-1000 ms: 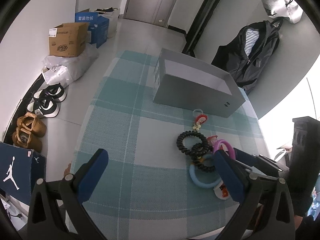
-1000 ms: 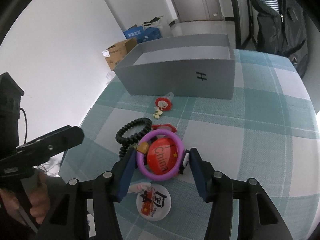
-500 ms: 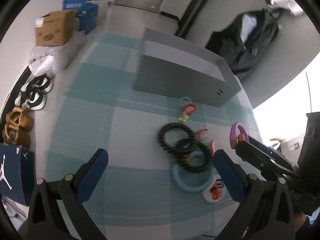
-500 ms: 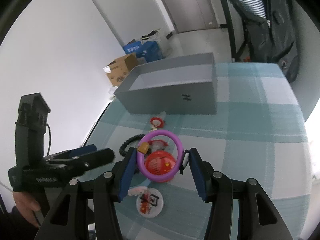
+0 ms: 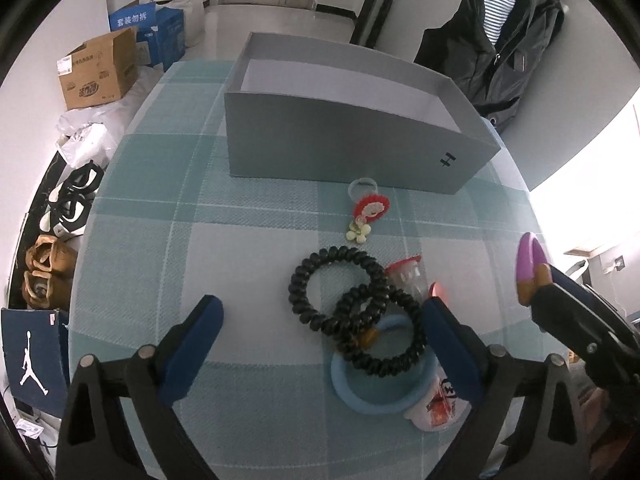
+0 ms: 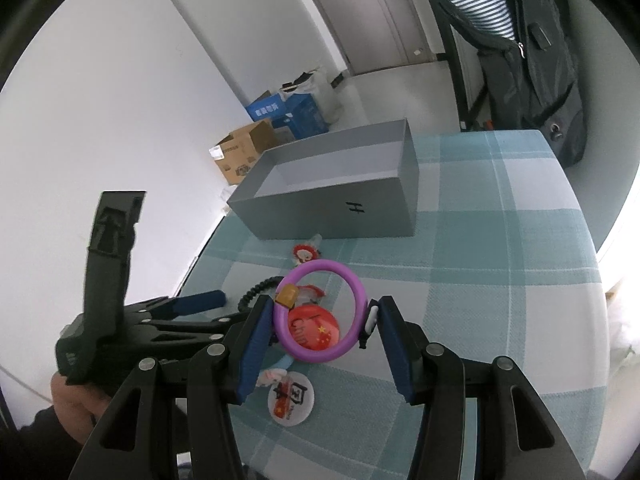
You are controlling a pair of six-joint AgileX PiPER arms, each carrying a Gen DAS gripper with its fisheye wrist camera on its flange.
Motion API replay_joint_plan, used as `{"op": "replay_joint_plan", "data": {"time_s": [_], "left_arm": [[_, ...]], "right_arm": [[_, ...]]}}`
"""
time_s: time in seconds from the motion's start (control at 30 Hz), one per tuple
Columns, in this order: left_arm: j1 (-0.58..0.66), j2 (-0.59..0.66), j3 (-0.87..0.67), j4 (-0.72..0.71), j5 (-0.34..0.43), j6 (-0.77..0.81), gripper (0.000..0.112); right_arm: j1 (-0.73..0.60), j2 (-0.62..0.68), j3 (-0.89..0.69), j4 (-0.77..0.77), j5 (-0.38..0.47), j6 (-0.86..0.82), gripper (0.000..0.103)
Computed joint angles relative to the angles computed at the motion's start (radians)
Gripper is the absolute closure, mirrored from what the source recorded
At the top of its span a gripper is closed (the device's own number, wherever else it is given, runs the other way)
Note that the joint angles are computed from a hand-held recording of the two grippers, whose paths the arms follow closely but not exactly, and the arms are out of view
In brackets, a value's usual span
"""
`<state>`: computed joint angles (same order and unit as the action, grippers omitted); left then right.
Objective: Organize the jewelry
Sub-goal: 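Grasp the purple ring with red badge using the right gripper, then grasp the black beaded bracelet with the left gripper while right holds purple ring, then carry both items into the grey box and open both grippers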
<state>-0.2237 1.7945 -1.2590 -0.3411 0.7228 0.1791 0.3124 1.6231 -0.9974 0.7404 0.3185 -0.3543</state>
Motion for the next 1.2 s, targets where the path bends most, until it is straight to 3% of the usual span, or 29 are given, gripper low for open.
{"op": "replay_joint_plan", "data": {"time_s": [0.13, 0.2, 0.27, 0.4, 0.53, 0.87, 1.2], "left_arm": [[-0.009, 0.018, -0.022, 0.010, -0.001, -0.004, 0.017], [-0.018, 0.021, -0.031, 0.037, -0.003, -0.021, 0.023], [-0.028, 0.033, -0.050, 0.059, -0.003, -0.034, 0.035], [-0.035, 0.040, -0.066, 0.082, -0.002, -0.038, 0.045], [-0.033, 0.036, -0.059, 0.041, 0.000, 0.020, 0.071], [-0.027, 0.022, -0.052, 0.011, -0.011, 0.050, 0.076], [0.031, -0.080, 0.013, -0.155, -0.051, 0.182, 0.076]], "right_arm": [[-0.009, -0.008, 0.011, 0.111, 0.010, -0.109, 0.051], [-0.006, -0.013, 0.013, 0.128, 0.007, -0.131, 0.051], [-0.004, -0.018, 0.017, 0.147, 0.009, -0.152, 0.051], [-0.004, -0.020, 0.019, 0.155, 0.011, -0.160, 0.051], [-0.009, -0.020, 0.020, 0.153, 0.010, -0.154, 0.051], [-0.013, -0.012, 0.012, 0.115, 0.011, -0.111, 0.051], [-0.020, -0.014, -0.001, 0.141, 0.015, -0.117, 0.051]]}}
